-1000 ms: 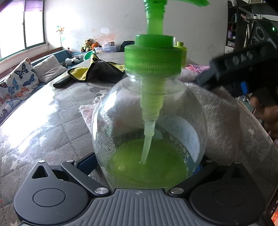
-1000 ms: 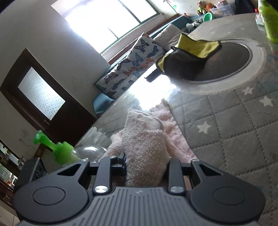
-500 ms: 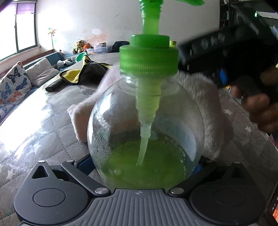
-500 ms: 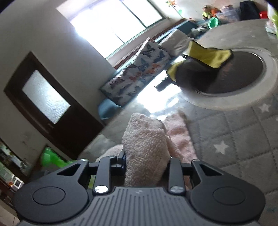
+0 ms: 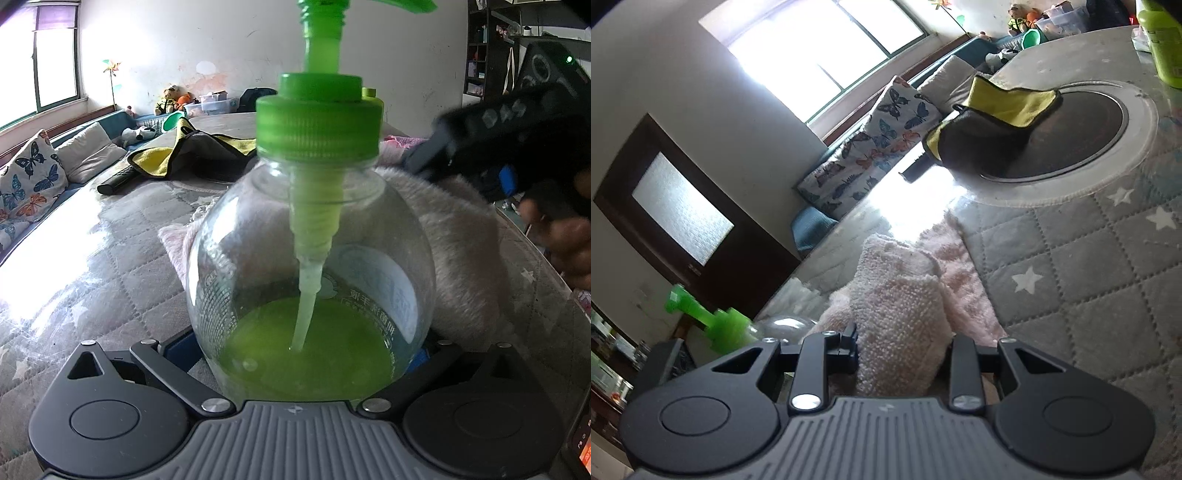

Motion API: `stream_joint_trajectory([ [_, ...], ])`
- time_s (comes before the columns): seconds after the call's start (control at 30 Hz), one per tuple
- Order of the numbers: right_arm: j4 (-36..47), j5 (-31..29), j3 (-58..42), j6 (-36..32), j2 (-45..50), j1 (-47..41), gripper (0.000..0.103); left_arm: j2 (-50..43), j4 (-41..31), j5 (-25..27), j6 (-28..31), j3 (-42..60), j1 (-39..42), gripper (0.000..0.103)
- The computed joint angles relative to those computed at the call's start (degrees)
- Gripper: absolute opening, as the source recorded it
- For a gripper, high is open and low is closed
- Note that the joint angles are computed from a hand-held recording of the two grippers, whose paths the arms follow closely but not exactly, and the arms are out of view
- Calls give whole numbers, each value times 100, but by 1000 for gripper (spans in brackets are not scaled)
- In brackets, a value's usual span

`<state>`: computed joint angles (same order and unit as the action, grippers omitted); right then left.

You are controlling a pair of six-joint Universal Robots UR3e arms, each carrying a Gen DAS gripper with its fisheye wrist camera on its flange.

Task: Clean container
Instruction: 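Wrap the towel around the bottle shoulder and rub with right gripper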

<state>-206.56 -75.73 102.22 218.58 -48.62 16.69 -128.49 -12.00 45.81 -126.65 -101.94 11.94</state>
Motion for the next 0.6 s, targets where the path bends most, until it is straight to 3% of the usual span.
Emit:
stream_joint_trajectory([
  [0.17,-467,282,16,101,-143,-83,28,10,-11,-3,7,-6,5,103],
  [0.43,244,343,-1003,-111,224,58,28,-36,-20,3,-21,64,-10,103],
  [0.6,215,293,-922,65,375,-13,28,-31,-24,-3,-11,58,-1,103],
])
